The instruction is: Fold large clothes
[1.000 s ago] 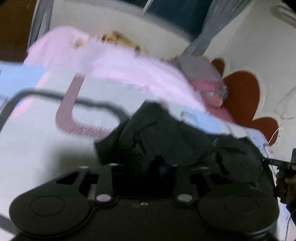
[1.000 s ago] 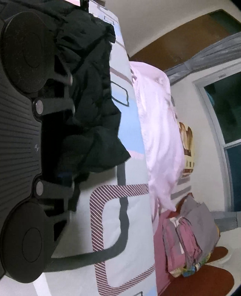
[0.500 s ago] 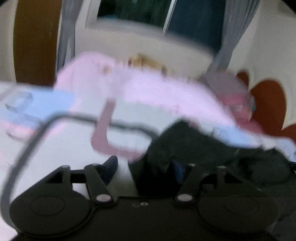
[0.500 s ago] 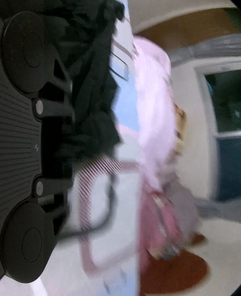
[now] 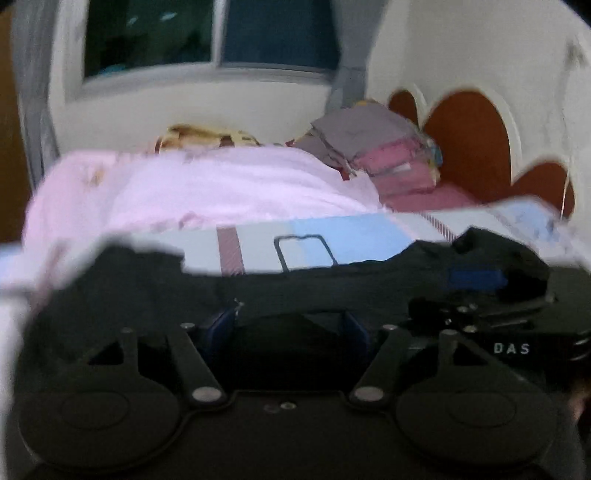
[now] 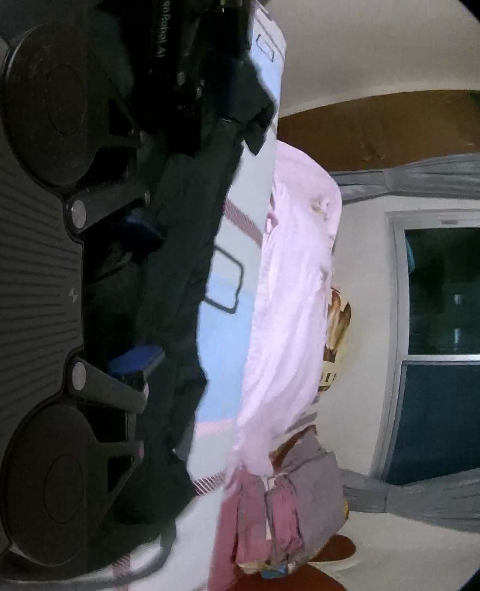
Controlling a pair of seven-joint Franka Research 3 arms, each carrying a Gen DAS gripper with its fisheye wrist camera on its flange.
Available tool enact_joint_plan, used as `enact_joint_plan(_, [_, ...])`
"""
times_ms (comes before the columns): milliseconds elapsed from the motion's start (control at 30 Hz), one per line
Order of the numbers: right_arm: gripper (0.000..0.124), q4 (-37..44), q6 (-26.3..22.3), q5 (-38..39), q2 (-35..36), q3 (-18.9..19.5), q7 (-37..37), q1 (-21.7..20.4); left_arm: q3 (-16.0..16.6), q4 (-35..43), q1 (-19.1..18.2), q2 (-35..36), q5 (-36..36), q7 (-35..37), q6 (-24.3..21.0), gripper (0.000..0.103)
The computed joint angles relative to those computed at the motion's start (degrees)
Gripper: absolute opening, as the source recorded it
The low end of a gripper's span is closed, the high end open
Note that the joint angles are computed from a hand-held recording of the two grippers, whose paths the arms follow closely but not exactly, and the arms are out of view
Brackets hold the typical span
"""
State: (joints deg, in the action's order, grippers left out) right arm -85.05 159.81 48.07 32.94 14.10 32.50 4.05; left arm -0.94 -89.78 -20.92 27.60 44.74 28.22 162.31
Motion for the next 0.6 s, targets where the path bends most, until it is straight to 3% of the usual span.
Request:
enact_joint_plan(100, [0.063,0.96,2.99,1.96,2.39,2.05,-3.25,-0.77,3.78,0.66,-3.4,1.2,5.87,-5.16,-0.89,0.066])
enact_joint_plan(167, [0.063,0.74,5.19,6.28,3.46,5.57,-7.43,-2.96,5.5,1.37,-5.24,1.92,10.45,-10.03,-1.39,0.066])
enact_joint_plan(233, [0.063,1.23,6.17,12.55,4.75,9.65,-13.22,-5.98,6.05,1.24,-5.03,2.58,13.46,-14.79,0.85,0.067])
enact_joint_plan(333, [0.063,1.73,5.38,12.73,4.47,7.28,-12.67,-4.16,4.2,2.51,-3.47,3.66,12.83,-13.56,0.24,0.068])
enact_joint_plan(400, [0.063,1.58,2.5,9.18,3.34,4.02,-9.2,-2.43,1.53,2.37,-1.36,3.29,9.49,-8.56,-0.43,0.068])
enact_joint_plan(467, [0.063,-0.43,-0.09,7.83,0.48,3.02,-10.74,-3.47,-0.79,-0.46,0.63,0.34,5.79,-2.28,-0.39,0.068])
enact_joint_plan(500, [0.063,-2.47,0.9,10.2,-1.52,3.73,-13.71,-5.07,0.31,-4.04,-0.04,-3.19,7.83,-2.69,-0.44,0.069])
enact_joint_plan(533, [0.063,-4.85,1.83,13.33,-3.82,4.26,-16.94,-6.84,2.87,-7.08,-2.06,-6.26,12.89,-6.53,-1.54,0.08])
enact_joint_plan(600, [0.063,-7.81,3.6,16.56,-6.6,2.59,-18.34,-7.66,4.76,-13.15,-3.32,-11.92,20.61,-14.75,-4.6,0.079])
